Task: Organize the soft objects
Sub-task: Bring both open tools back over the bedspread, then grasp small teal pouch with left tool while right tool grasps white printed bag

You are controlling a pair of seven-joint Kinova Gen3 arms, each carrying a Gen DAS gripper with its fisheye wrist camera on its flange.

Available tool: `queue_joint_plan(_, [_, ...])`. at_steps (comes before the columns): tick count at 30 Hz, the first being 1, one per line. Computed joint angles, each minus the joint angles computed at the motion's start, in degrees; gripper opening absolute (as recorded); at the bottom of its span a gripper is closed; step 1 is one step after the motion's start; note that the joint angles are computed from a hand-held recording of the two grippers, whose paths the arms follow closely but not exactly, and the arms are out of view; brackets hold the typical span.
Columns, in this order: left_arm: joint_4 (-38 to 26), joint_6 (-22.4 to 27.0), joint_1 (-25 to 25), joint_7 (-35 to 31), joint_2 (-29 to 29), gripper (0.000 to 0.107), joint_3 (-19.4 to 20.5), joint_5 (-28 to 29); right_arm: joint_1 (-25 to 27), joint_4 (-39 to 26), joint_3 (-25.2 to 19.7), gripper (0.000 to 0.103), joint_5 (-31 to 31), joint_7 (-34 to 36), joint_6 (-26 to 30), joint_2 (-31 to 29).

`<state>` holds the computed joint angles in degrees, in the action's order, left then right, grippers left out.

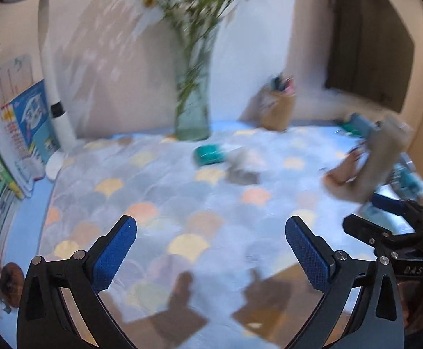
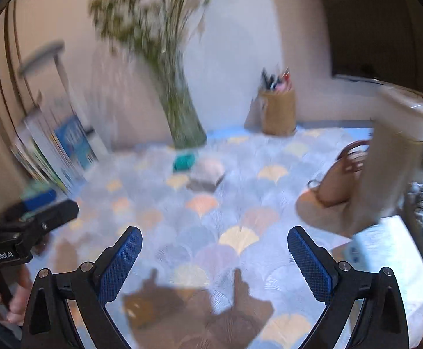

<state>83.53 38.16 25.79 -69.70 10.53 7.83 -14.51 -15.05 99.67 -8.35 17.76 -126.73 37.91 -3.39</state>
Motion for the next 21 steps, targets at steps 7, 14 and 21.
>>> queue_joint_plan(7, [3.6, -5.0, -1.5, 1.0, 3.3, 0.102, -1.7, 0.0, -1.1, 0.3, 1.9, 0.100, 0.1, -0.6, -2.6, 6.3])
queue_joint_plan(14, [6.1, -9.2, -0.8, 3.8, 4.5, 0.102, -3.9, -0.4, -4.5, -0.4, 3.1, 0.100, 6.3, -5.2, -0.9, 9.2])
queue_joint_plan(21, [7.3, -10.6, -0.9, 5.6, 4.4, 0.102, -4.5, -0.1, -5.8, -0.3, 3.9, 0.100, 8.1, -6.5, -0.8, 9.8])
